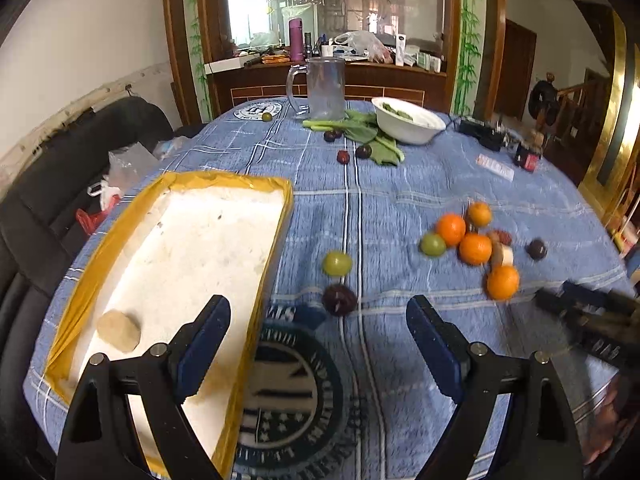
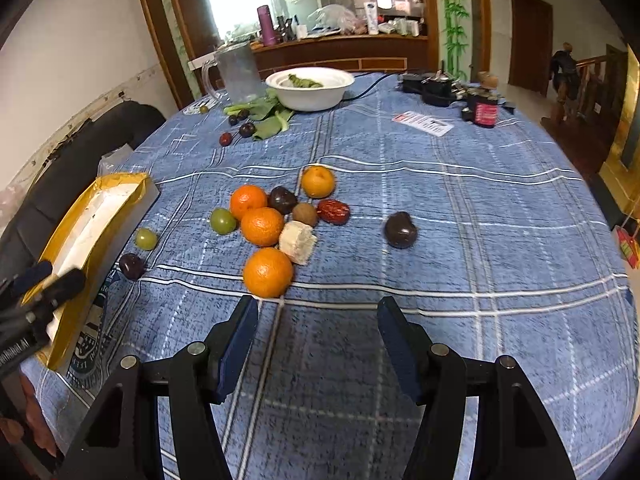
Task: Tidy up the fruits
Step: 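Move both open tools back from the tray to the fruit pile, then grasp an orange with the left tool while the right tool grasps another orange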
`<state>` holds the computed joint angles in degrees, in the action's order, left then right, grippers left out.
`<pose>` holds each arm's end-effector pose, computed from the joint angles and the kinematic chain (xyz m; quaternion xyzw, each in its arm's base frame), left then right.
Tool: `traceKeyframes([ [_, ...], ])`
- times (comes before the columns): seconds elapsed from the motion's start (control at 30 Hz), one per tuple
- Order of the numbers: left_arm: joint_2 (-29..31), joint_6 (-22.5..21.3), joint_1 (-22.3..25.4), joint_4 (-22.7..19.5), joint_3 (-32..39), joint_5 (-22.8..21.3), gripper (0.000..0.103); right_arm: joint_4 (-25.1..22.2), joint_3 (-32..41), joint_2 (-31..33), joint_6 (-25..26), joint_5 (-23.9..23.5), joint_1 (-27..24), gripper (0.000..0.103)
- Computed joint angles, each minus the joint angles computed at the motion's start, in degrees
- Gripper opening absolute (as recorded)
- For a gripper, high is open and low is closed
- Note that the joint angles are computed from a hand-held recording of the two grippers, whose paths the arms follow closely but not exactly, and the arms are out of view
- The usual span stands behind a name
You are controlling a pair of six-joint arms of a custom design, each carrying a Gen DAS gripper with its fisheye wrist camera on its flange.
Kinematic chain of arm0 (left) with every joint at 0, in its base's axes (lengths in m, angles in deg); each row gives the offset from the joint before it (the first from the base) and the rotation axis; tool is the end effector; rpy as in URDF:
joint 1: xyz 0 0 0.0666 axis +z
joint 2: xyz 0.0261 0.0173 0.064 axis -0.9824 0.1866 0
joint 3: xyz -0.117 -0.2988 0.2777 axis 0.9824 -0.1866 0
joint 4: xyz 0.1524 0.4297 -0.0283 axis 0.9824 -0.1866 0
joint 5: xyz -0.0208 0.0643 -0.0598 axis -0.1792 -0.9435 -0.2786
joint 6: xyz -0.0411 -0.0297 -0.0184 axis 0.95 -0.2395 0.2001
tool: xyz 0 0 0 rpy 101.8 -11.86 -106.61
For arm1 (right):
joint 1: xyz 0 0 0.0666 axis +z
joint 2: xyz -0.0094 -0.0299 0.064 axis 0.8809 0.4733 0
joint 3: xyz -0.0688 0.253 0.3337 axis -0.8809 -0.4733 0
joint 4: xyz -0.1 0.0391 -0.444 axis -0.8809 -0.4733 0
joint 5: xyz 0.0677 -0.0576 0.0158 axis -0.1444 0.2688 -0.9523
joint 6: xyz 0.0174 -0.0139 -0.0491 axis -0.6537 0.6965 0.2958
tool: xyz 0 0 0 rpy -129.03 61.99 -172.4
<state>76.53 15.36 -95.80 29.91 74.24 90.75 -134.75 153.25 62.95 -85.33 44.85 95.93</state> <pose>0.7095 -0.2194 0.3771 0.2774 0.8803 -0.1138 0.3675 0.5862 0.3756 0.3377 0.2581 0.9023 -0.0097 0.3452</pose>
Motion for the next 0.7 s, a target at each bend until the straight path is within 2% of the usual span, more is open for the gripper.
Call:
traceKeyframes([
  [0.13,4.4,2.0,0.5,-7.6,7.8,8.8,0.089,1.6,1.6,1.9,1.8,-2.7,-1.2,0.066],
  [0.2,6.1,1.9,0.0,-9.4,10.4,10.9,0.089,2.4,2.5,2.8,2.5,-4.1,-1.9,0.066],
  [0.27,7.4,1.6,-0.8,-9.5,12.1,11.5,0.088,3.5,2.9,3.5,3.0,-5.5,-2.5,0.066],
  [0.37,9.6,0.7,-2.1,-10.8,15.0,11.3,0.078,5.1,2.8,3.9,3.3,-6.6,-2.9,0.065],
  [0.4,11.6,0.6,-2.6,-13.1,17.7,11.7,0.075,5.6,2.8,4.0,3.5,-7.0,-3.0,0.061],
  [0.43,13.2,0.9,-3.0,-15.0,19.9,12.3,0.074,6.1,2.6,4.0,3.7,-7.5,-3.1,0.049],
  [0.53,17.1,2.1,-4.0,-19.6,25.6,13.2,0.072,8.5,1.5,3.4,4.5,-8.3,-3.0,0.037],
  [0.63,20.9,2.7,-5.2,-23.0,31.4,14.0,0.072,8.1,1.0,3.1,4.5,-7.6,-2.8,0.037],
  [0.7,22.6,2.6,-5.9,-23.8,34.0,14.4,0.072,8.8,0.2,2.5,4.2,-8.0,-2.9,0.037],
])
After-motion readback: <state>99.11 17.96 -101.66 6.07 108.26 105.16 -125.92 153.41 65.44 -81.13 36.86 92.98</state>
